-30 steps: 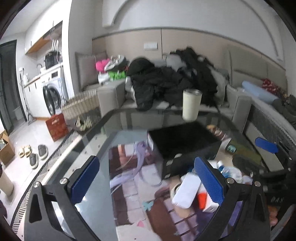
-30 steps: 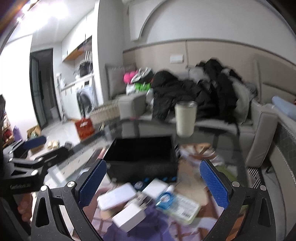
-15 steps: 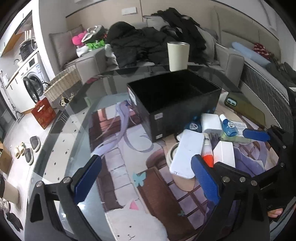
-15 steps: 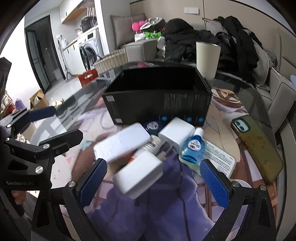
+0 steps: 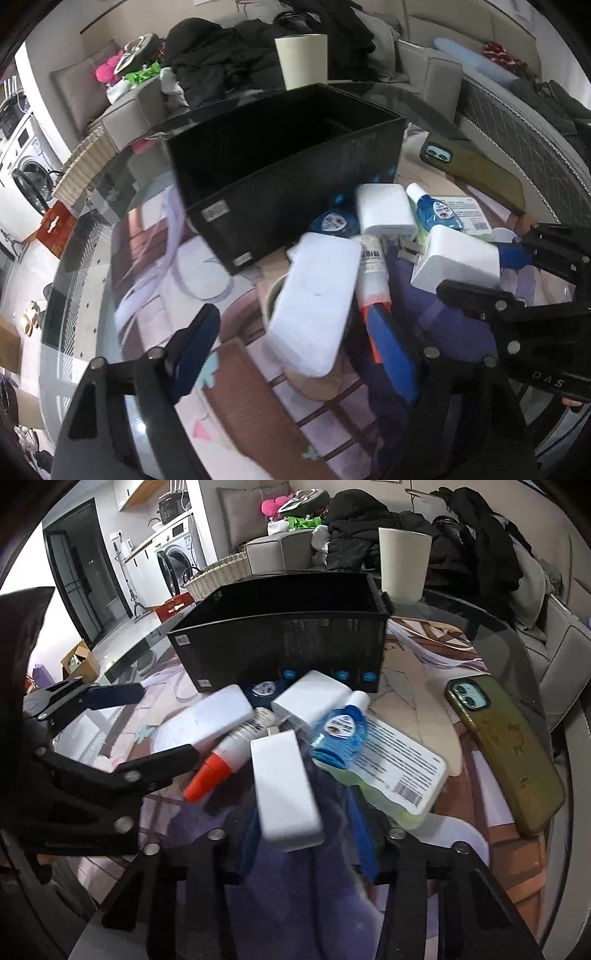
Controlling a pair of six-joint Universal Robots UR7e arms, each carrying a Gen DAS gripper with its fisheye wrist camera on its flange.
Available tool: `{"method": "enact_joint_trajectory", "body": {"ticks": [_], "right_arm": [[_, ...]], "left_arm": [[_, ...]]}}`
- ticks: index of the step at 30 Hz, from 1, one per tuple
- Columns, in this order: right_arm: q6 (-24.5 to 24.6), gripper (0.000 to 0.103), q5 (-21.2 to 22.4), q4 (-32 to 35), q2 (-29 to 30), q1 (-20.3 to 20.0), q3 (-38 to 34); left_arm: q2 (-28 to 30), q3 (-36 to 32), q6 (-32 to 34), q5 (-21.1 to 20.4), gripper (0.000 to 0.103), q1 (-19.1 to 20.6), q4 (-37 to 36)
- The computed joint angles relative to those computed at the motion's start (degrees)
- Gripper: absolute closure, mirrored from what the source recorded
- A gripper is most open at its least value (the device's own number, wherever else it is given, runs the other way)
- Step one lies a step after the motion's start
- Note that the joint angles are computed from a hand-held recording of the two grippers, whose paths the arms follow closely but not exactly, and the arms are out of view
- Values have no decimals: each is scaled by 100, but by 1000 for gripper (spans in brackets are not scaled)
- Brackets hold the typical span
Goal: Organize rigid objects
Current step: 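Grasp the white power bank with the left tool while the right tool grasps the white charger block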
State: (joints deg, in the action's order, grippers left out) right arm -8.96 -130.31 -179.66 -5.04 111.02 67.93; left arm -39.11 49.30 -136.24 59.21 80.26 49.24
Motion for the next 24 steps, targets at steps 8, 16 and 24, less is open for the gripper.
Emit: {"method": "enact_joint_trajectory", "body": {"ticks": [8, 16, 24], "right_arm": [[-71, 71, 113, 132, -109, -25, 100], [-157, 70, 159, 111, -65, -10, -16], [-409, 80, 57, 338, 47, 70, -220]], "left_arm": [[234, -379, -248, 5, 55, 1, 399], [293, -501, -335, 38, 55, 21, 529], [216, -549, -453, 267, 65, 69, 720]]}}
